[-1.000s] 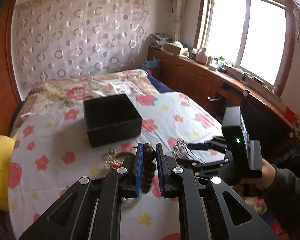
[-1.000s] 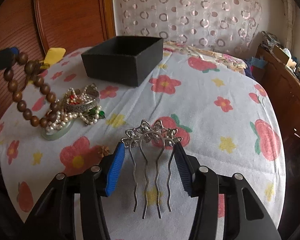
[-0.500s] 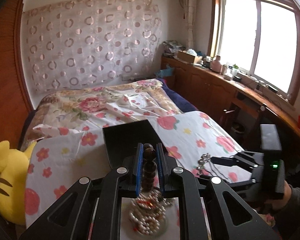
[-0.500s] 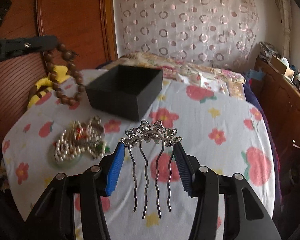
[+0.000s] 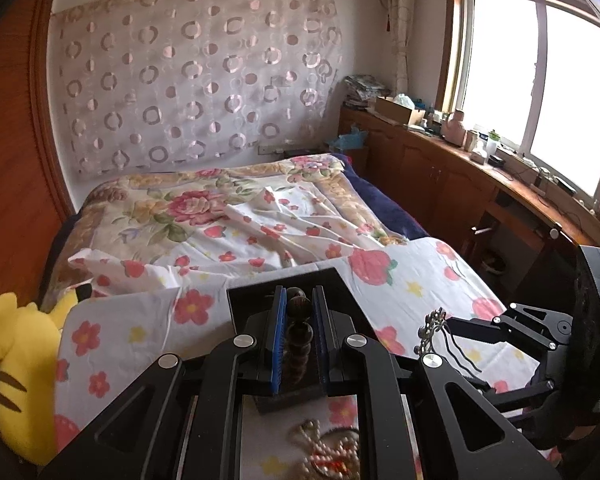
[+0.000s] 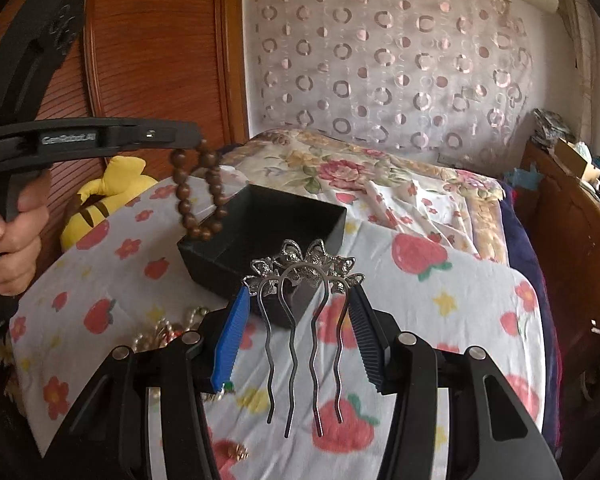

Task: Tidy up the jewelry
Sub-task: 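Carry the comb and bead bracelet into the black box and open both tools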

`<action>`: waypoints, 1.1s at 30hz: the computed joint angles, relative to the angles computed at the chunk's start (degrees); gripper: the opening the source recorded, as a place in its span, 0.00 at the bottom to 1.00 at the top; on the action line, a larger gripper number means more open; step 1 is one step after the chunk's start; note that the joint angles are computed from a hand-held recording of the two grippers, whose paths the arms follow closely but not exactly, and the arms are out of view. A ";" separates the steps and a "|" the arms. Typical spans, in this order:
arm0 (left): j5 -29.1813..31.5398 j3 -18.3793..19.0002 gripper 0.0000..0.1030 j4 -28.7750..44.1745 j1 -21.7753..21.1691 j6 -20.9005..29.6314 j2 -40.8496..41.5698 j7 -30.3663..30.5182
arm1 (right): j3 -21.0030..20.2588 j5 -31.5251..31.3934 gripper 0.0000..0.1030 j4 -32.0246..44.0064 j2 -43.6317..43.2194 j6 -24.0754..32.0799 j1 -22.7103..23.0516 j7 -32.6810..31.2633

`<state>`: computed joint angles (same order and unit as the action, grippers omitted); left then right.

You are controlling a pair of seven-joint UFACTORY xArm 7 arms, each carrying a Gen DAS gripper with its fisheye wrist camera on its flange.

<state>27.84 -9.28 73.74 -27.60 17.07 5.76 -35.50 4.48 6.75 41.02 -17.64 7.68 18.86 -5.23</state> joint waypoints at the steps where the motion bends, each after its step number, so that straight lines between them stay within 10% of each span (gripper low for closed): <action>1: -0.14 0.05 0.12 0.56 0.11 -0.02 0.61 0.30 | -0.74 0.63 0.52 0.72 0.87 -0.26 0.71 -0.71; 9: -5.22 1.09 0.12 2.63 0.35 0.04 6.03 5.61 | -5.61 11.44 0.52 6.67 6.88 -0.91 6.37 -11.05; 19: -12.21 1.54 0.14 -0.39 0.93 -3.20 6.04 12.65 | -1.98 21.63 0.52 15.81 14.51 1.85 3.79 -21.46; 27: -7.11 3.51 0.52 -7.18 1.01 -7.84 0.58 6.88 | 3.02 20.09 0.52 21.55 19.77 4.23 -1.14 -20.42; 33: 11.19 4.97 0.78 -12.74 2.55 -9.81 -3.59 -10.37 | 5.06 15.75 0.52 23.41 22.66 4.77 -2.06 -17.02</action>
<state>39.03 -4.31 61.01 -25.05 7.26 2.18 -45.87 9.54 22.50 64.42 5.03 12.45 16.80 -22.25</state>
